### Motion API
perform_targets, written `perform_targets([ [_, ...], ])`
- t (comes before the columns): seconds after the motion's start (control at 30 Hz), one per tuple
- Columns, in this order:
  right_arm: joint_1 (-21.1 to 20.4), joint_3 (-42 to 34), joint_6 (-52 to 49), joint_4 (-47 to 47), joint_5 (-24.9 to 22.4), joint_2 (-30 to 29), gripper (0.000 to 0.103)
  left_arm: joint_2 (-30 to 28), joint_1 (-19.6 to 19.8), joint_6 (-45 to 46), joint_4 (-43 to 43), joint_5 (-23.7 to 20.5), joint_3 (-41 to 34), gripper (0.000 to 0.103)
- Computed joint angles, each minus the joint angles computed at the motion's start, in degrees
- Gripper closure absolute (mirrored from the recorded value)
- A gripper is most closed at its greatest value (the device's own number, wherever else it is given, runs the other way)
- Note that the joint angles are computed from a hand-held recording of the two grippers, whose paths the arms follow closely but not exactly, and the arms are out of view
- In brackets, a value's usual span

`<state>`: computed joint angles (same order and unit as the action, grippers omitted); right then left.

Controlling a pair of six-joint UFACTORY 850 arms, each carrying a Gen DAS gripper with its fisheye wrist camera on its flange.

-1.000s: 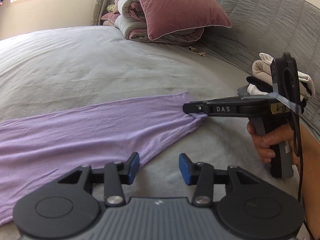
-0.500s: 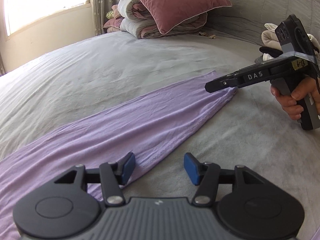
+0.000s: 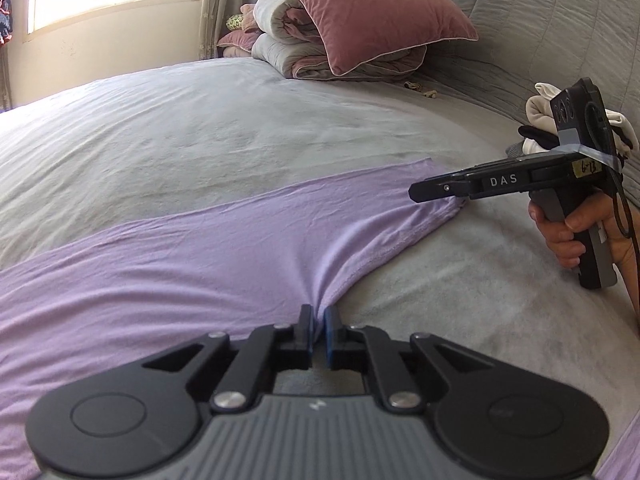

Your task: Fold clothes

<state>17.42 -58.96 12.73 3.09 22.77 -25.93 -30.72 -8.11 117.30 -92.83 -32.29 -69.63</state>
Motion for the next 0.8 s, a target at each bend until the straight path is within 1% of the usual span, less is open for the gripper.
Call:
perform_targets([
  [0.03, 0.07, 0.08, -0.14, -0.54, 0.04, 0.11, 0.060, 0.47, 0.21, 0.70, -0.67, -0.12, 0.41, 0.075],
  [0.07, 0.12, 0.21, -0.21, -1.26, 0.13, 0.25, 0.060, 1.13, 0.48, 3.02, -2.11, -0.29, 1.20, 0.061],
  [0.1, 0.07, 0.49, 0.41, -3.12, 0.34, 0.50, 0.060, 1.81, 0.79, 5.78, -3.66, -0.48, 2.06, 0.055],
  [0.17, -0.34, 1.52, 3.64, -10.77, 1.26, 1.28, 0.060, 2.82, 1.27, 8.18, -3.86, 0.82, 3.01, 0.054],
  [0.23, -0.73, 2.51, 6.46, -18.43, 2.33, 2.05, 0.059, 3.38, 2.06, 9.30, -3.29, 3.06, 3.51, 0.054],
  [0.3, -0.60, 3.09, 7.91, -24.65, 3.66, 2.44, 0.059, 3.54, 2.99, 10.57, -4.21, 5.27, 3.80, 0.054],
  [0.33, -0.37, 3.18, 7.71, -26.31, 4.44, 2.39, 0.059, 3.57, 3.56, 11.41, -5.14, 5.94, 3.97, 0.054],
  [0.4, 0.64, 2.59, 5.33, -27.19, 5.04, 1.65, 0.059, 3.55, 4.80, 13.05, -7.34, 6.59, 4.25, 0.054],
  [0.43, 1.17, 2.05, 3.93, -26.90, 4.35, 1.18, 0.059, 3.49, 5.29, 13.86, -8.71, 6.69, 4.36, 0.054],
  [0.5, 2.26, 0.58, -0.42, -24.04, 1.38, -0.03, 0.059, 3.29, 6.12, 16.54, -12.47, 6.97, 4.63, 0.054],
  [0.53, 2.60, -0.06, -2.44, -22.29, 0.10, -0.57, 0.066, 3.10, 6.47, 17.77, -13.98, 6.87, 4.72, 0.055],
  [0.57, 2.53, -0.13, -2.78, -21.67, -0.07, -0.62, 0.072, 2.88, 6.83, 18.50, -14.90, 6.57, 4.78, 0.057],
  [0.6, 2.34, -0.06, -2.67, -21.37, 0.02, -0.56, 0.095, 2.66, 7.19, 19.19, -15.78, 6.26, 4.83, 0.065],
  [0.63, 2.16, 0.00, -2.55, -21.08, 0.12, -0.49, 0.102, 2.56, 7.43, 18.46, -15.17, 6.06, 4.73, 0.074],
  [0.67, 1.98, 0.07, -2.42, -20.78, 0.21, -0.43, 0.102, 2.53, 7.61, 16.91, -13.71, 5.90, 4.54, 0.103],
  [0.8, 1.99, 0.55, -2.94, -22.04, -1.21, 0.38, 0.103, 2.50, 8.79, 9.31, -6.52, 4.19, 3.83, 0.101],
])
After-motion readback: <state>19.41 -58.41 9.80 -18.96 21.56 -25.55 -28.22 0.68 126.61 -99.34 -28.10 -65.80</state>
